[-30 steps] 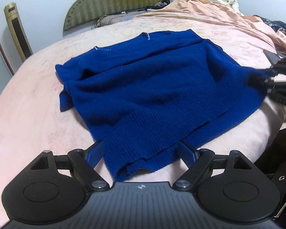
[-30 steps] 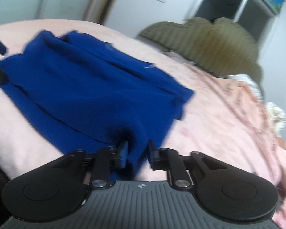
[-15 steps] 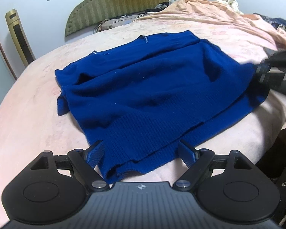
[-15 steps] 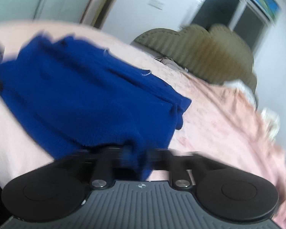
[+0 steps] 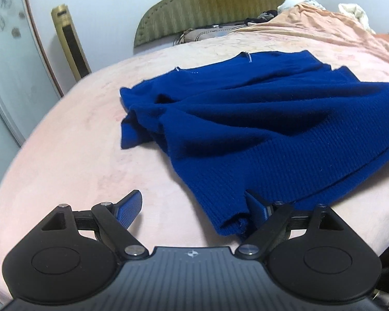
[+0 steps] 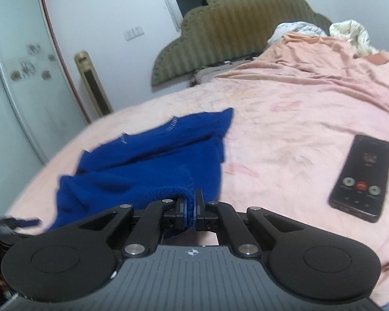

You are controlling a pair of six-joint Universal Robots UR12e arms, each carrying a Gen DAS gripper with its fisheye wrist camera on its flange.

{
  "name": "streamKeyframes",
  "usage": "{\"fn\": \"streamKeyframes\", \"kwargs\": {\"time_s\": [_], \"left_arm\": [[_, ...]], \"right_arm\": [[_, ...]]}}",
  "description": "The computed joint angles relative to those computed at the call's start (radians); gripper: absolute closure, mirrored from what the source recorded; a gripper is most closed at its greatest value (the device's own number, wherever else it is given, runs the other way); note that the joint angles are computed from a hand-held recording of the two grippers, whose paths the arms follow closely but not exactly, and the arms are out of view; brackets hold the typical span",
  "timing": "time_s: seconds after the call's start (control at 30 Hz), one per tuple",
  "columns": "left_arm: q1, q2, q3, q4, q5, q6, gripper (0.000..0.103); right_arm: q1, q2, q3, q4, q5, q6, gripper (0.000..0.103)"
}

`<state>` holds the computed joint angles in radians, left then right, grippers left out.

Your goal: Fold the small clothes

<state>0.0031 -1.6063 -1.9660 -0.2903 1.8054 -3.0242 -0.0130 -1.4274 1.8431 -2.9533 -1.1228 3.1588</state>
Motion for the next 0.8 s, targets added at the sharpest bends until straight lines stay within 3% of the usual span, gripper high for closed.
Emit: {"fn": "streamKeyframes", "kwargs": {"time_s": [0.23, 0.33, 0.4, 0.5, 0.6, 0.67, 0.8], "left_arm": [[0.007, 0.025, -0.028, 0.002, 0.145, -0.026, 0.017], [0.030, 0.046, -0.033, -0.046, 0.129, -0.062, 0.017], [0.053, 0.072, -0.045, -0.043, 0.059, -0.082, 0.018], [0.094, 0.105, -0.054, -0.031, -0.100, -0.096, 0.018], [0.154, 0.114, -0.043, -0.050, -0.311, -0.156, 0.018], [0.177, 0.091, -0.015, -0.091, -0.410, -0.184, 0.018], [0.175, 0.034, 0.027, -0.166, -0.493, -0.218, 0.019]], "right_arm": [[0.019, -0.011, 0.010, 0.101, -0.085, -0.062, 0.099], [0.019, -0.016, 0.007, 0.141, -0.092, -0.098, 0.099], [0.024, -0.019, -0.006, 0.228, -0.090, -0.207, 0.099], [0.042, -0.023, -0.013, 0.277, -0.154, -0.318, 0.084], [0.011, -0.038, -0.024, 0.342, -0.062, -0.388, 0.063], [-0.025, -0.044, -0.030, 0.367, 0.062, -0.385, 0.060], [-0.058, -0.017, -0.039, 0.302, 0.186, -0.207, 0.057]]}}
